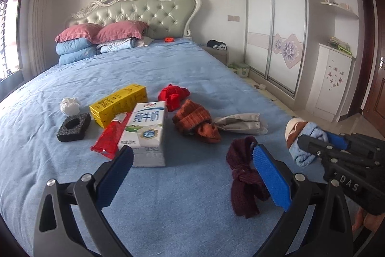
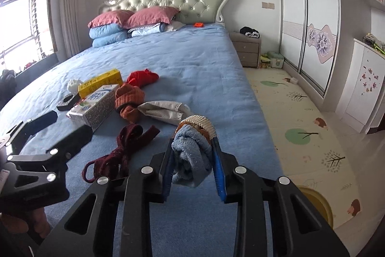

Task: Collect trash
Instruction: 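Grasp the blue rolled sock with the right tool while the left tool grasps the dark red sock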

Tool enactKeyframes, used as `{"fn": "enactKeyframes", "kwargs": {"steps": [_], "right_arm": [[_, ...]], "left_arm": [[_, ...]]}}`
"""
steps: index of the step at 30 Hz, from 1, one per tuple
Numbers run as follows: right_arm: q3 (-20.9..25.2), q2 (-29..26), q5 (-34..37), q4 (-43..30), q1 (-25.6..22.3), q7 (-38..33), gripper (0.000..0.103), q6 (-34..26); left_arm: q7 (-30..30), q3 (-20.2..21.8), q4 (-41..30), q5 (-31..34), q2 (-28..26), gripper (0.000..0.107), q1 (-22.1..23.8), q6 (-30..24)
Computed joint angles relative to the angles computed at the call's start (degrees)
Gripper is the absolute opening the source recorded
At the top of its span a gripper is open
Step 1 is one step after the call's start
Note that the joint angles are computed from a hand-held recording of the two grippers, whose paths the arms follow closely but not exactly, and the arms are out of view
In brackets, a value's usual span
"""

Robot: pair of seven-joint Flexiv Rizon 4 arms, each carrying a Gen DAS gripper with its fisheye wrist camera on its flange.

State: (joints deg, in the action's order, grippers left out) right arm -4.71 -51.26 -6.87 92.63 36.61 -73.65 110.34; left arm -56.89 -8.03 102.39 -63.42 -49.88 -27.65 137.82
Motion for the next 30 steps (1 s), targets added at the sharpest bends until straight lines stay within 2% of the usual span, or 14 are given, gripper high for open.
{"fn": "enactKeyframes", "kwargs": {"steps": [2,5,7,9,10,11,12,14,15,17,20,25,27,30], "right_arm": [[0.1,0.9,0.8,1.3,-0.6,-0.1,0.029,1.6],[0.7,2.0,1.7,2.8,-1.9,-0.1,0.03,3.3],[0.1,2.5,2.7,3.6,-1.8,-0.5,0.03,4.1],[0.6,2.8,2.9,4.0,-2.4,-0.7,0.03,4.3],[0.9,2.9,2.8,4.2,-2.8,-0.8,0.03,4.3],[1.0,3.1,2.7,4.4,-2.9,-1.0,0.03,4.4],[1.0,3.2,2.8,4.5,-3.0,-1.2,0.03,4.6],[1.6,3.3,2.6,4.8,-3.4,-1.5,0.03,4.9],[2.0,3.3,2.4,4.8,-3.7,-1.5,0.03,4.9],[2.5,3.2,2.0,4.9,-4.0,-1.8,0.03,5.2],[2.3,3.4,2.1,5.3,-3.6,-2.5,0.03,5.8],[2.3,4.2,3.2,6.6,-3.3,-3.9,0.03,7.9],[2.3,4.6,3.7,7.1,-3.2,-4.3,0.03,8.4],[2.3,5.3,4.8,8.3,-3.1,-5.1,0.03,9.7]], "left_arm": [[1.1,-0.7,-1.1,0.0,0.0,0.099,0.4,-3.1],[5.6,-0.4,-4.5,-3.8,-0.8,0.099,-0.6,-7.9],[14.3,0.2,-9.5,-12.1,-2.4,0.099,-2.7,-9.6],[25.3,-2.6,-15.6,-21.3,-4.3,0.098,-2.8,-8.5],[27.8,-4.2,-17.0,-22.9,-4.7,0.091,-2.0,-8.3],[29.4,-5.7,-17.6,-23.9,-4.8,0.076,-1.2,-8.3],[32.5,-7.8,-19.0,-26.0,-5.2,0.068,-0.3,-7.7],[34.8,-10.9,-19.1,-27.5,-5.0,0.042,1.7,-8.1],[34.1,-11.5,-18.5,-26.9,-4.8,0.038,2.3,-8.3],[26.9,-10.7,-13.9,-20.9,-3.2,0.028,3.2,-10.2],[19.3,-9.3,-10.2,-15.5,-1.8,0.026,3.4,-10.3],[2.8,-6.7,-3.0,2.0,1.1,0.026,4.1,-8.5],[1.6,-5.2,-3.1,4.2,1.3,0.026,2.7,-7.7],[3.2,-2.2,-5.2,3.8,0.9,0.026,-0.9,-7.8]]}}
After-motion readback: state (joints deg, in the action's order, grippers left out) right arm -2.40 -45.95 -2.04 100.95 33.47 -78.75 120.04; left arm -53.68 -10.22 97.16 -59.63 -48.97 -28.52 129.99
